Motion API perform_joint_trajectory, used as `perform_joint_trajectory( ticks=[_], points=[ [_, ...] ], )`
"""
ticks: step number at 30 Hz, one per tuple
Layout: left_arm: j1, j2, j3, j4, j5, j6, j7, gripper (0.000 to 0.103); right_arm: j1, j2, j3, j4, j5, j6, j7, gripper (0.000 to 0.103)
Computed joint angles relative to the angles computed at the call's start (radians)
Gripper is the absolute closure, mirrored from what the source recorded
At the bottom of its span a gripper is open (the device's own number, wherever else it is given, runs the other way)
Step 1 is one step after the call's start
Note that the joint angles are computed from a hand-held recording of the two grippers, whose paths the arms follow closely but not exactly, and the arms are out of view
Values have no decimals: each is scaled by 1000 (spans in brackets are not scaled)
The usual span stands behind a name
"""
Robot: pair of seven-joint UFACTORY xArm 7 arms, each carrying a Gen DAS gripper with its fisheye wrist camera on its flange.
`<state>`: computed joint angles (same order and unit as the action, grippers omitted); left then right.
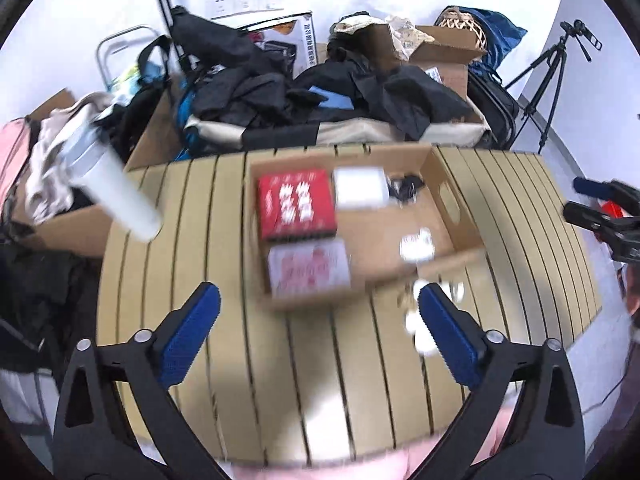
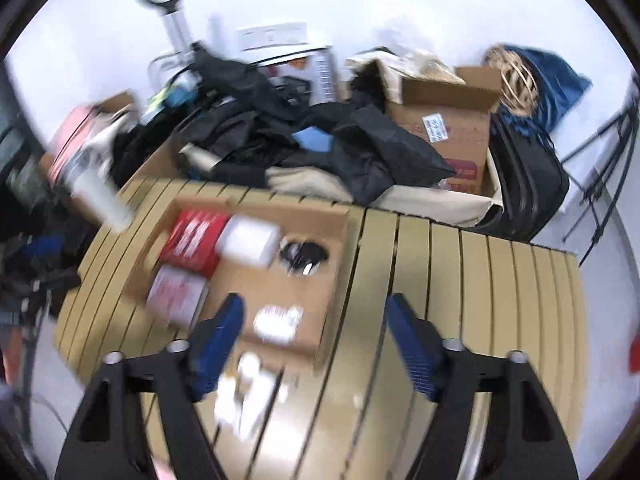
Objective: Organize objects
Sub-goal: 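Open both tools over the tray and withdraw them toward the jacket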
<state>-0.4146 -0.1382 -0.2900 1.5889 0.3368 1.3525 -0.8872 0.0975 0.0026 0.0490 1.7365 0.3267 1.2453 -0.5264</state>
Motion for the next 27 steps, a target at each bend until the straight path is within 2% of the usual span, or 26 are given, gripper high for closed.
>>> perform_joint_trajectory(
  ticks=[3,6,11,15,18,21,24,25,27],
  points=[
    [-22,-61,-42,-18,16,57,-35,1,-7,-133,-17,-106,16,23,-53,19],
    [-41,-88,-96,-2,41,125,-74,0,-6,-258,-44,-210,37,39,-46,19],
    [-78,-189,-197,-71,61,126,-170,0,22,-534,-97,-463,49,40,-89,19],
    [-92,-263,-337,-153,68,147,-296,0,37,-791,-146,-681,56,87,-93,19],
    [-97,-315,-468,-225,58,139,-474,0,19,-1007,-171,-848,56,109,-40,19],
    [-87,-324,-552,-253,26,124,-571,0,8,-1192,-215,-970,72,165,32,19],
    [-87,-268,-578,-215,18,159,-535,0,27,-1273,-230,-1013,76,251,77,19],
    [-85,-259,-585,-209,31,170,-544,0,29,-1300,-213,-1025,62,252,71,19],
    [-98,-276,-560,-234,33,135,-567,0,36,-1325,-191,-1041,58,220,71,19]
  ],
)
